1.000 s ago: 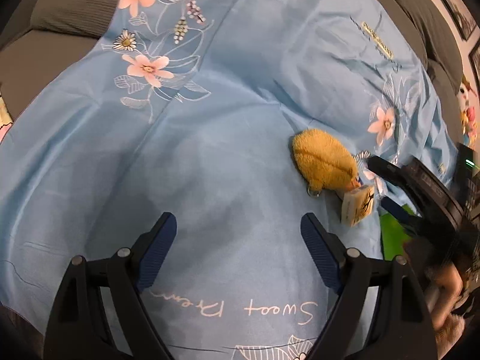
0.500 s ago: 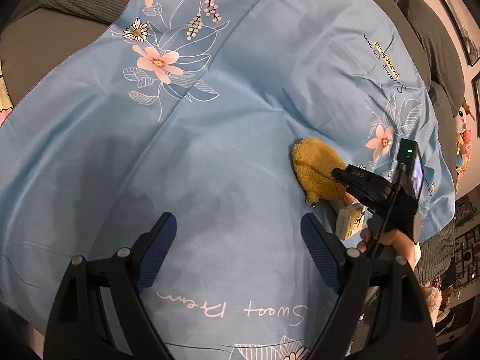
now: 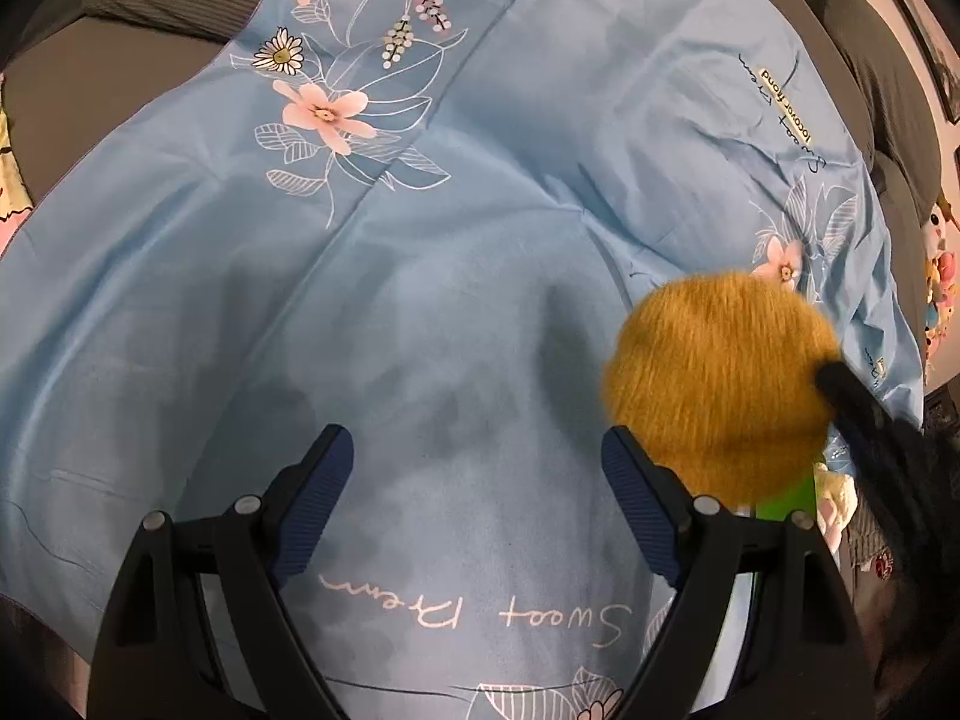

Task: Organize soft objects
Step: 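Carry the tan fuzzy plush into the green box and release it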

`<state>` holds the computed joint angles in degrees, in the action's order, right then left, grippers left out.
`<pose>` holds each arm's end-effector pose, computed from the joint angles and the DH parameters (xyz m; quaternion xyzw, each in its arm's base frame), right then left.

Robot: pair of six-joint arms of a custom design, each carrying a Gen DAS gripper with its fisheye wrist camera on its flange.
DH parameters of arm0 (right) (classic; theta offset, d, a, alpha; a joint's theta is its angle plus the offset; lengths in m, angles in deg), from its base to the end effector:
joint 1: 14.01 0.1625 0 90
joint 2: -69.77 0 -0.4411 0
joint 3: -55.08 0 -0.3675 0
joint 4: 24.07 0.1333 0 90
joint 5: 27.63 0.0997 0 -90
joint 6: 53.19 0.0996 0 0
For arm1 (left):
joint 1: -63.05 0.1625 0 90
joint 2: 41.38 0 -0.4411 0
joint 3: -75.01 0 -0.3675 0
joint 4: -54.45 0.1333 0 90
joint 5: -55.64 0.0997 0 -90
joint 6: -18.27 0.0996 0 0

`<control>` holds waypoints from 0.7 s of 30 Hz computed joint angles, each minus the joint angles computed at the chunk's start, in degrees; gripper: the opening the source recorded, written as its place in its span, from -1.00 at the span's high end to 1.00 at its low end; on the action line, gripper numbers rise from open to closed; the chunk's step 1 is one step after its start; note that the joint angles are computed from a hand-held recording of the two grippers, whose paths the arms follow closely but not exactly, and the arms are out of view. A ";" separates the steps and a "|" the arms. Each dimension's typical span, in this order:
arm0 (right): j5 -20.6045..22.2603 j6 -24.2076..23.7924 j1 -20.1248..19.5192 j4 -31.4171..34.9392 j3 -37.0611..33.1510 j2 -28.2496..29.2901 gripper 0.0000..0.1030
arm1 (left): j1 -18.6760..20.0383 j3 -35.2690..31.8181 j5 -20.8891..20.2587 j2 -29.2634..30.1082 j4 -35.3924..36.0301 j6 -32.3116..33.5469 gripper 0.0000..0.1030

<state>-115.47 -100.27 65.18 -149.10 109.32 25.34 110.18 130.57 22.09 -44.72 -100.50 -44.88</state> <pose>-0.0172 -0.8211 0.3611 0.3076 -0.9260 0.1999 0.0895 -0.3686 -0.7151 -0.1340 -0.2058 0.8528 -0.4342 0.2048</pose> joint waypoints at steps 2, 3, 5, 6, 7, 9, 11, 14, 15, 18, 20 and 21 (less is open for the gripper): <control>-0.36 1.35 -1.18 3.30 0.97 -1.36 0.60 | -0.16 -0.13 0.59 0.12 0.71 -0.45 -0.64; -0.96 1.83 -1.55 3.29 2.28 -2.11 0.60 | -0.18 -0.43 0.68 0.26 1.18 -0.43 -0.64; -4.53 1.77 -2.20 3.10 3.20 -2.25 0.60 | -0.13 -1.77 0.45 0.83 3.32 -0.30 -0.64; -5.69 1.71 -2.44 2.05 3.78 -2.27 0.60 | -0.09 -2.49 0.15 1.18 4.12 -0.15 -0.64; -7.48 1.43 -2.62 -0.05 4.25 -2.00 0.60 | 0.02 -3.53 -0.55 1.70 5.05 0.40 -0.64; -12.61 -0.16 -2.41 -5.42 5.36 -1.46 0.60 | 0.22 -5.75 -2.01 2.94 6.18 2.02 -0.64; -13.81 0.77 -2.67 -2.84 2.37 -0.15 0.57 | 0.32 -8.20 -3.03 4.25 7.94 3.38 -0.64; -14.17 2.97 -3.23 4.86 -3.24 1.72 0.13 | 0.42 -14.25 -2.72 7.15 15.16 3.30 -0.64; -13.74 3.48 -3.54 5.77 -4.24 2.04 0.00 | 0.46 -16.69 -2.65 8.33 17.90 3.22 -0.64; -11.26 5.12 -4.63 6.27 -5.80 2.40 -0.37 | 0.64 -20.50 -4.47 10.40 19.07 5.78 -0.63; -9.80 6.17 -5.13 8.47 -8.11 3.12 -0.37 | 0.73 -21.13 -6.24 10.95 17.33 7.95 -0.62; -9.09 6.33 -5.22 8.92 -8.47 3.28 -0.37 | 0.85 -21.37 -7.67 11.21 16.07 9.21 -0.60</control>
